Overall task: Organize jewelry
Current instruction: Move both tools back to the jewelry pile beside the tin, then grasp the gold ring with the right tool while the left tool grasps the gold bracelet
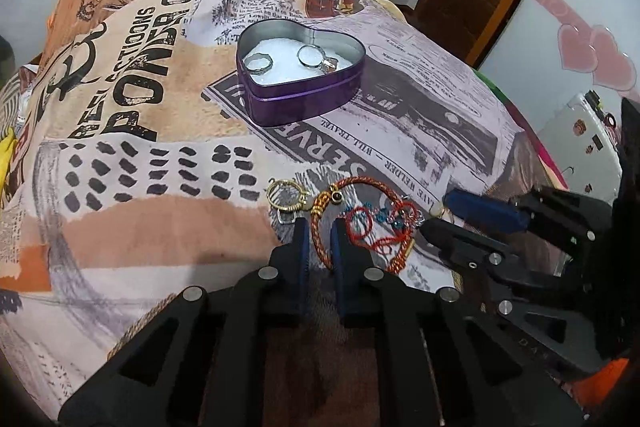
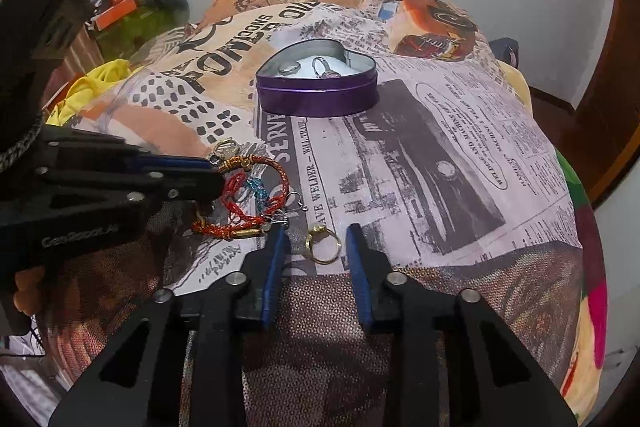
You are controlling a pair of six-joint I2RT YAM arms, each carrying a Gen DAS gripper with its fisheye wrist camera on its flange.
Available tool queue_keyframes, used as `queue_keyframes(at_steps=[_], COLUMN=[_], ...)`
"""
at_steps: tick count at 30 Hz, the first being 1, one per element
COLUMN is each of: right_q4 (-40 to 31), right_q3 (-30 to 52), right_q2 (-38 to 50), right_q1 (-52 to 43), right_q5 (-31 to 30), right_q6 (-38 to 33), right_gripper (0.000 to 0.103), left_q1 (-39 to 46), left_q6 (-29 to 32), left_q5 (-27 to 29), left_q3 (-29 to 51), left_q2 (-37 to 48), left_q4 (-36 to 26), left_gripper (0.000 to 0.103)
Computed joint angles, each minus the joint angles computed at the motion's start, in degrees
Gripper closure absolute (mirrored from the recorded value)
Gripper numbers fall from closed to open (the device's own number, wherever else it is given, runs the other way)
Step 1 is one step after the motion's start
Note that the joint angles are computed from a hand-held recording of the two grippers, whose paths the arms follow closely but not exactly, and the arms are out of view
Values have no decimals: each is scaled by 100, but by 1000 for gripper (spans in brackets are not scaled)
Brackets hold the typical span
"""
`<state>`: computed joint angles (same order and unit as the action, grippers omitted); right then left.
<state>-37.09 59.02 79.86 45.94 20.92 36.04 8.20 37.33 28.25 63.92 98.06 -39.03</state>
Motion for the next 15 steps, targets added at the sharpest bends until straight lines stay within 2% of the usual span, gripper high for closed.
queue_keyframes(at_steps=[2,4,15], right_q4=[93,124,-188], right_q3=[-45,-66,149], right_q2=[-4,-20,-126], right_q1=[-6,-13,25], right_q5=[5,0,107], right_q6=[-19,-10,134], right_gripper=[88,89,90], left_q1=[-65,-92,230], left_q6=[43,67,387], left_q5=[-64,-97,221], left_q3=[-79,-133,-43], left_q2=[-36,-81,-454], left_q4=[143,214,-226], left_gripper=[99,101,102])
